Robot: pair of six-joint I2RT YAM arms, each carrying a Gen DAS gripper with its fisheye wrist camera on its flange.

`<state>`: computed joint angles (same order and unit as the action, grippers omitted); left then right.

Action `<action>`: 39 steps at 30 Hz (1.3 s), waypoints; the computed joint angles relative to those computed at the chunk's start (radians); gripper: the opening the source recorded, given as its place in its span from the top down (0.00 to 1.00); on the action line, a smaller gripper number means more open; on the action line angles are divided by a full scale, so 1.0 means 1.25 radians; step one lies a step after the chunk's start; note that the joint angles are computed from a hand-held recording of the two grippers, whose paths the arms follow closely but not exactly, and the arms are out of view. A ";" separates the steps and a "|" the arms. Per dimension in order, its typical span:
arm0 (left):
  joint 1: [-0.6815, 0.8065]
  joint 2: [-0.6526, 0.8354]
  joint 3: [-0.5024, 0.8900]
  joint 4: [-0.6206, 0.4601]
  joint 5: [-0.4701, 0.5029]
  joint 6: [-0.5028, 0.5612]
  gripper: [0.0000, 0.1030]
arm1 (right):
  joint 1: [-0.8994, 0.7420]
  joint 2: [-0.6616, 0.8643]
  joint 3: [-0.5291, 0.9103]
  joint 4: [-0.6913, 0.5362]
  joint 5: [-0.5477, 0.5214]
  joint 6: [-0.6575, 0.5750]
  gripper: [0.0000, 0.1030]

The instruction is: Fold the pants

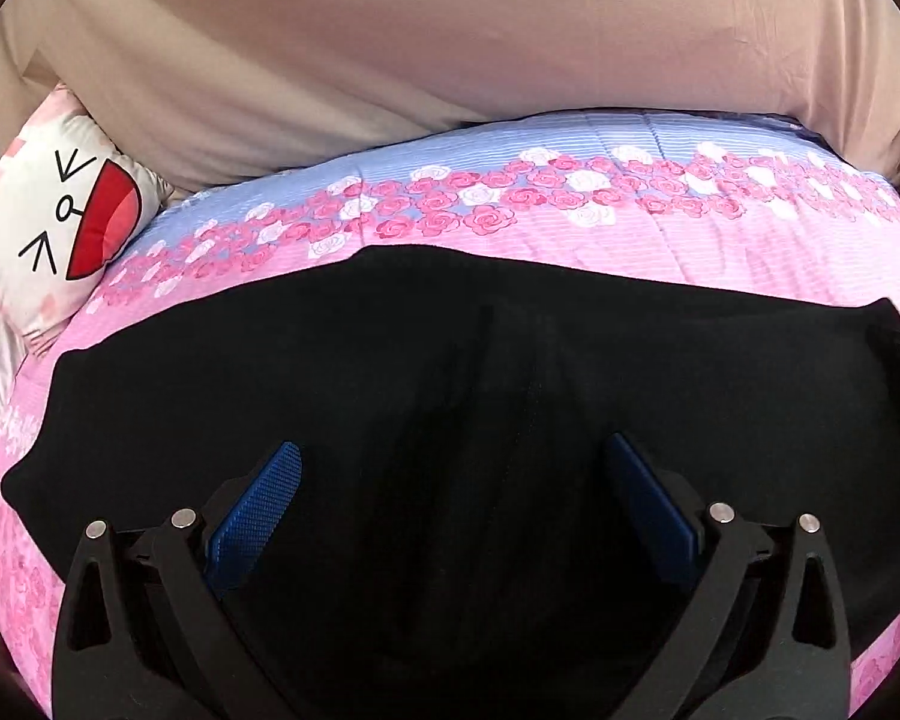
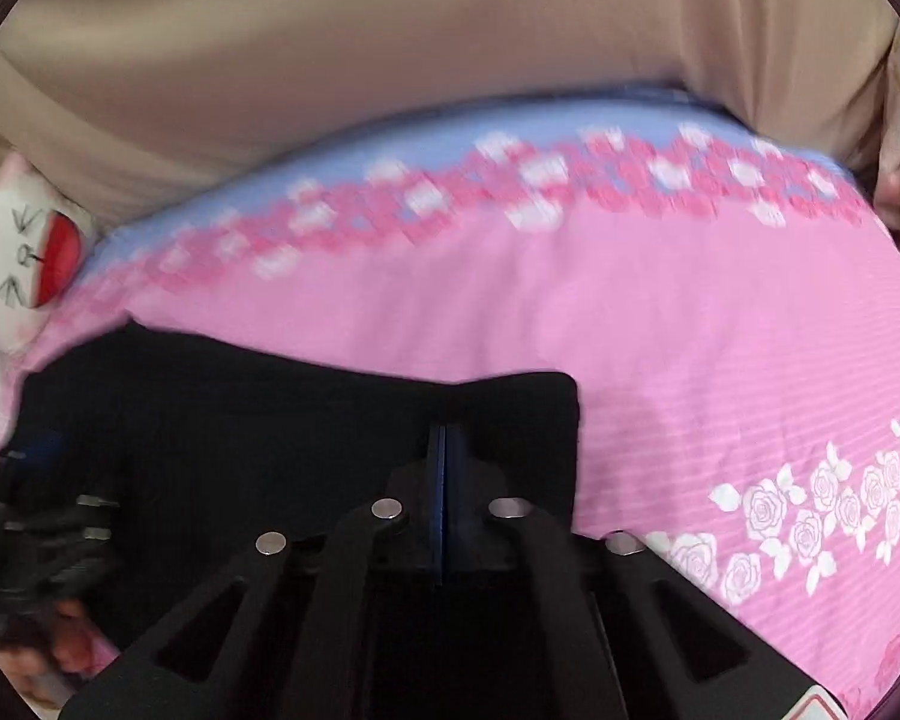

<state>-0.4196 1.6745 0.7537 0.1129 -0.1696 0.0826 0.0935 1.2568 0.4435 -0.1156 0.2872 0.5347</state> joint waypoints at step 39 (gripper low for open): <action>0.619 0.087 0.254 -0.140 0.376 -0.051 0.86 | 0.452 -0.193 -0.119 -0.158 0.256 0.358 0.58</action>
<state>0.3543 1.7835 1.0707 -0.0624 0.3009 0.0184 0.6590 1.0152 0.2951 -0.3127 0.6068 0.9820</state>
